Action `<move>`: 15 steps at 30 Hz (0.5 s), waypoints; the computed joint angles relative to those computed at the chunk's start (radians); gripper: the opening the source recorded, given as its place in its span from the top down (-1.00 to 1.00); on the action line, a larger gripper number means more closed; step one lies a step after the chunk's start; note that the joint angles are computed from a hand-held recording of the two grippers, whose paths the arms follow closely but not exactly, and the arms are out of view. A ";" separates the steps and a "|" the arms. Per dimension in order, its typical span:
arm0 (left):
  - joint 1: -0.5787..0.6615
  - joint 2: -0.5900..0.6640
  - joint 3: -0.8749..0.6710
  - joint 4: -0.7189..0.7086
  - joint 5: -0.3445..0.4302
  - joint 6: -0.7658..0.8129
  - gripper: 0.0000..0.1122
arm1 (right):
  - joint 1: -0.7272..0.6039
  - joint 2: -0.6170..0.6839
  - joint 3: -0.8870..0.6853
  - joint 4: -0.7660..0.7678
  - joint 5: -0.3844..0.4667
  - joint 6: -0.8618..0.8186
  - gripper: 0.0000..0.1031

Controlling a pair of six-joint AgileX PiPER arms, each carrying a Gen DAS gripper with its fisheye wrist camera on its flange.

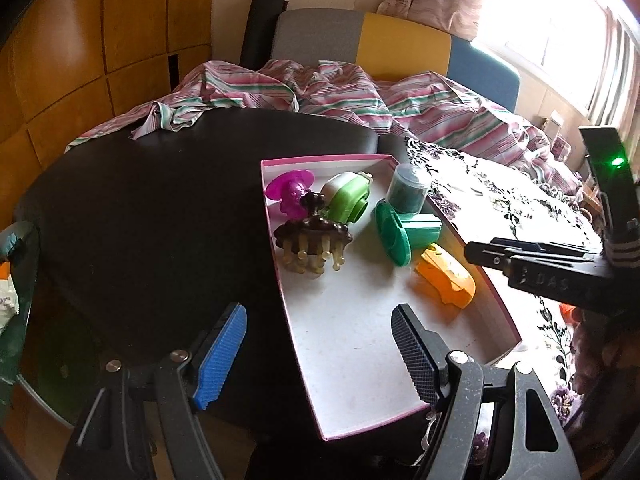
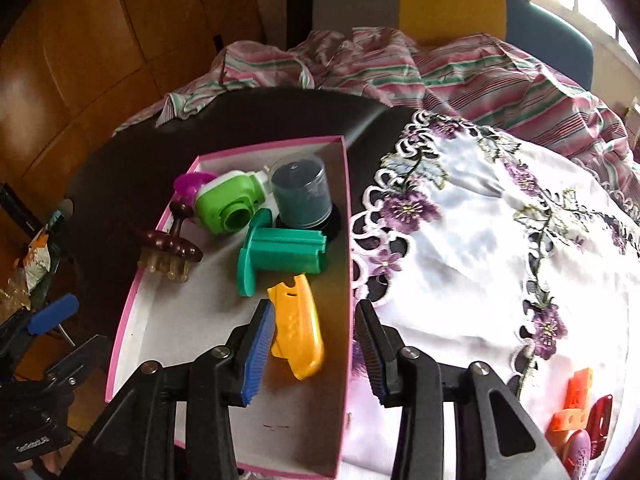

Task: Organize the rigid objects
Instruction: 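Move both grippers back over the remaining toys on the cloth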

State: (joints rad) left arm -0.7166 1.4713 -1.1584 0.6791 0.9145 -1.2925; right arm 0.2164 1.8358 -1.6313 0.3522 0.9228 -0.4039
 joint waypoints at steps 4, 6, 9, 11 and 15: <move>-0.007 0.007 -0.011 0.001 0.004 0.008 -0.35 | -0.027 -0.022 0.021 0.022 -0.001 -0.025 0.19; -0.013 0.011 -0.019 0.004 0.008 0.013 -0.35 | -0.045 -0.033 0.029 0.029 0.001 -0.035 0.19; -0.020 0.019 -0.034 0.004 0.012 0.025 -0.35 | -0.086 -0.046 0.037 0.045 0.011 -0.044 0.19; -0.024 0.024 -0.044 0.005 0.011 0.033 -0.35 | -0.117 -0.053 0.039 0.049 0.019 -0.048 0.19; -0.026 0.038 -0.070 -0.002 0.006 0.058 -0.35 | -0.217 -0.058 0.020 0.058 0.052 -0.052 0.19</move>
